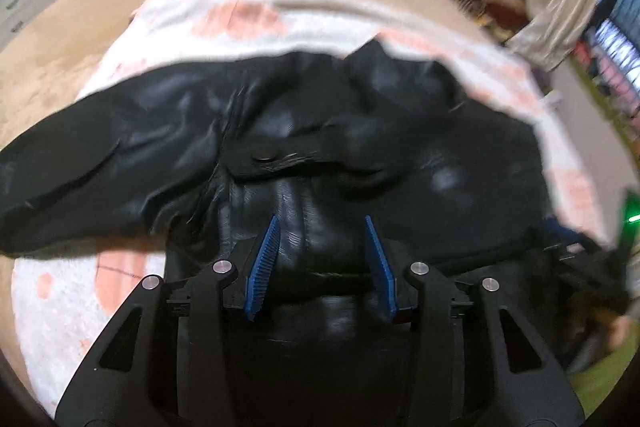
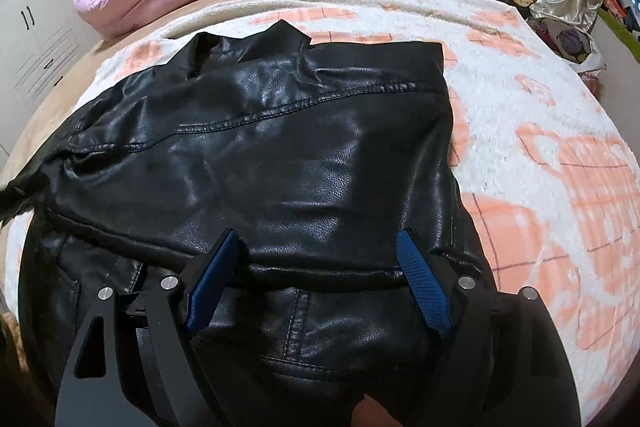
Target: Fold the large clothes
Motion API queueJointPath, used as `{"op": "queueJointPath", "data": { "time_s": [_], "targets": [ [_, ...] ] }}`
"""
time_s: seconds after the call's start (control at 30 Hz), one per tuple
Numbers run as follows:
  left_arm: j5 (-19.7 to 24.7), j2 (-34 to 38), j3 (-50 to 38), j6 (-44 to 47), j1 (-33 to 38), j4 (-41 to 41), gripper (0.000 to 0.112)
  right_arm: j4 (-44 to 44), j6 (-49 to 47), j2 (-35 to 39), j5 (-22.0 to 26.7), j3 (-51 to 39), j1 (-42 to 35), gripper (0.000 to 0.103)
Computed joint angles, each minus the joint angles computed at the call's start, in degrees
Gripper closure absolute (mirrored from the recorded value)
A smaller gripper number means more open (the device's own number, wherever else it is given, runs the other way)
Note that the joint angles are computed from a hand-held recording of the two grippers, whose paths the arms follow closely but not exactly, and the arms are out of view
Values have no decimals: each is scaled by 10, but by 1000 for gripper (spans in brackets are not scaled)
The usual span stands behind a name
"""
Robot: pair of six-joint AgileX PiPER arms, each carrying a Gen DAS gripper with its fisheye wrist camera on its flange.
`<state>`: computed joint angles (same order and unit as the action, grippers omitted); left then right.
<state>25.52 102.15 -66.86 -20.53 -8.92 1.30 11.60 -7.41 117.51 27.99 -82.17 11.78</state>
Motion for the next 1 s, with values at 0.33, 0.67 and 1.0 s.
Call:
{"op": "queueJointPath", "data": {
  "time_s": [0.33, 0.67, 1.0],
  "targets": [
    [-55, -6, 50, -12, 11, 1, 67, -1, -3, -32, -33, 40, 11, 18],
    [-66, -82, 99, -151, 32, 118, 19, 20, -2, -95, -63, 78, 53, 4],
    [-65, -116, 135, -138, 98, 109, 19, -84, 105, -94, -52, 31, 132, 4]
  ]
}}
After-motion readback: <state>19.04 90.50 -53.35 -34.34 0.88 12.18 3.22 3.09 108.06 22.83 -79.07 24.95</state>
